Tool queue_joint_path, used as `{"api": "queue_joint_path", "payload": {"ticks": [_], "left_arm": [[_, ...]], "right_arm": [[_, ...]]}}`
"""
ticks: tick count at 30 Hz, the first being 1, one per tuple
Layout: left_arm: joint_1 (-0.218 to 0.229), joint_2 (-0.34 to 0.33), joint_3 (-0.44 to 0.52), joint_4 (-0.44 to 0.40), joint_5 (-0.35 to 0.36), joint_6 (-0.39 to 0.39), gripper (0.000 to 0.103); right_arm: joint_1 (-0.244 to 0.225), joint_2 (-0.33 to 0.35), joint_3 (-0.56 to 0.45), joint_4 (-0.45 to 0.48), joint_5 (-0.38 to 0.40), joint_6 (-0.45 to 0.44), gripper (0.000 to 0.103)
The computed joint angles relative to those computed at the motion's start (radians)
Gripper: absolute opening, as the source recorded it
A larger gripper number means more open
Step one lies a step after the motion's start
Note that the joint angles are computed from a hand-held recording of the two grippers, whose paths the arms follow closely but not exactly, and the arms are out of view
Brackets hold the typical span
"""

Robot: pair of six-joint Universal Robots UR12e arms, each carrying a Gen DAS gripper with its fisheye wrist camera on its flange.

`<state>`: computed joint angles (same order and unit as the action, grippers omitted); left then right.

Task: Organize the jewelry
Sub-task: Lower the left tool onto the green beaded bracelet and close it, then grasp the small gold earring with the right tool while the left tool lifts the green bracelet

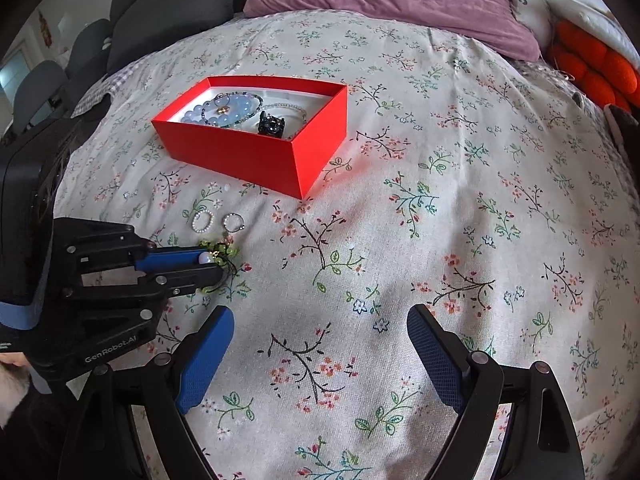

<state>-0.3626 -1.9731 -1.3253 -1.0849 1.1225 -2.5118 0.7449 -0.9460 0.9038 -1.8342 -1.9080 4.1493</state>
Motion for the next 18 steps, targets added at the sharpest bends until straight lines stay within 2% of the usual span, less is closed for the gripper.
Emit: {"api": "queue_joint_path", "payload": {"ticks": [3,11,18], "left_arm": [[0.012,0.014,-0.013,0.021,-0.02,-0.01,0.013],[0.055,0.032,-0.005,0.016,-0.082,-0.056,0.013],[0.074,0.038,0.003,0.03,-0.081,-0.091,0.013]], "right_arm": [[0.0,0.002,0.0,-0.015,0.002,-0.012,0.09],[-0.003,0.025,-0.017,-0.068,0.021,-0.059,0.09],[-0.001,0.064,-0.061,-0.104,0.025,-0.116,0.089]]}}
